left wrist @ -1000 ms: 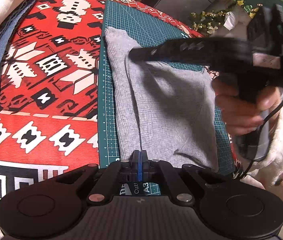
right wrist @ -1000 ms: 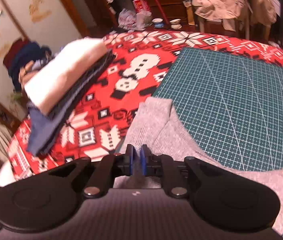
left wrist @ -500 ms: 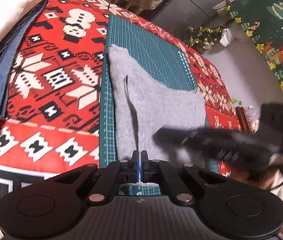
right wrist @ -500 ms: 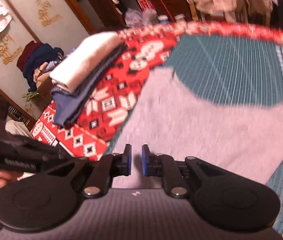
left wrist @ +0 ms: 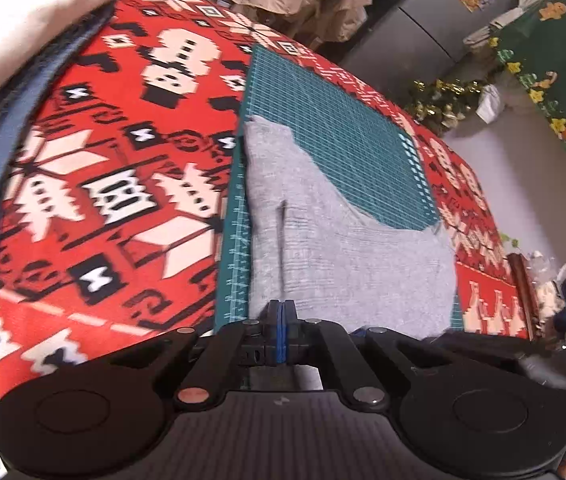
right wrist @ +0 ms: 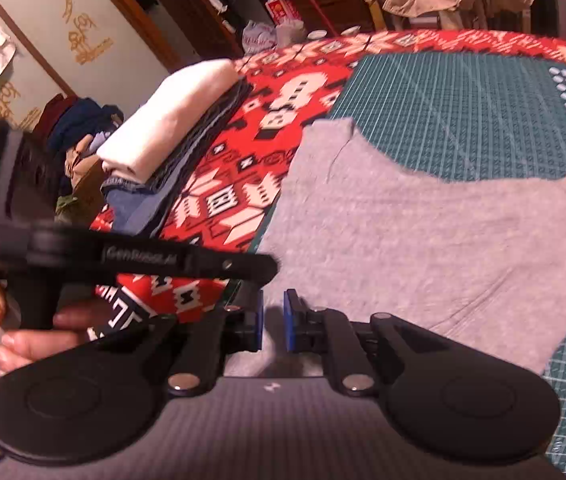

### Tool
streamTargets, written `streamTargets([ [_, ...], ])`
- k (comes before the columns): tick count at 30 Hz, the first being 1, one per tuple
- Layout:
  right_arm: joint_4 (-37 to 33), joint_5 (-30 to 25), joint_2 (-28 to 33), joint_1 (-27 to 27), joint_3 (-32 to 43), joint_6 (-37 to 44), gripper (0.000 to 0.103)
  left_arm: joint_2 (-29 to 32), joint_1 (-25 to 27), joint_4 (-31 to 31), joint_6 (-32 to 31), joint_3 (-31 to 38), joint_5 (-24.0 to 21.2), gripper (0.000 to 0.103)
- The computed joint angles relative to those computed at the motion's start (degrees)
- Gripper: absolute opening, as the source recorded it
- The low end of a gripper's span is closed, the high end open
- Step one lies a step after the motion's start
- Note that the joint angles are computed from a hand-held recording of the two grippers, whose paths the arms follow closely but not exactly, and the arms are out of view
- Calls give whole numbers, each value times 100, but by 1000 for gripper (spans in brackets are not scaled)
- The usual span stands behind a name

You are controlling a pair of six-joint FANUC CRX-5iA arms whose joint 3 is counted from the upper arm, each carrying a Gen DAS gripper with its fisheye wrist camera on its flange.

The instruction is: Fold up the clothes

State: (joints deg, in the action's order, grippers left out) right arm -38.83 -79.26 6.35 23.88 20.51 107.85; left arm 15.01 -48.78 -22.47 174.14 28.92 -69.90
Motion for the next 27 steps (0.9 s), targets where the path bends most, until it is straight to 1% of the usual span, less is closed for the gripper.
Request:
streamTargets([
  [2,-8,5,-9,-83,22,-57,12,-7,-58,-69,132,29,-86,1],
  [4,-20,-9,-13,-182,43,-125,12,-75,-113,-168,306,-4,-36,1],
  [5,-25,-17,-14,-231,54,-159,12,-130,-131,-229,390,-43,63,1],
  [8,-13,-42,-26,-360,53,-246,12,-322,-79,-364,491,-269,572,1],
  [9,3,-50,-32,-392,32,-277,12,-320,-57,-403,475,-270,652,1],
  [11,30,-64,-53,-451,-19,-336,12,-255,68,-332,410,-239,804,1],
  [13,53,-75,-79,-497,-71,-397,12,-277,227,-211,444,-424,1219,1],
  [16,70,-9,-131,-532,-148,-428,12,-84,340,-73,334,-261,1018,1],
  [17,93,38,-141,-537,-162,-440,12,-31,341,-80,307,-185,868,1],
  [21,220,247,-150,-560,-196,-529,12,-64,274,-275,396,-212,625,1],
  [24,403,493,-79,-583,-155,-709,12,-201,262,-334,593,-422,750,1],
  [27,586,838,31,-658,-115,-955,12,-187,253,-358,586,-423,760,1],
])
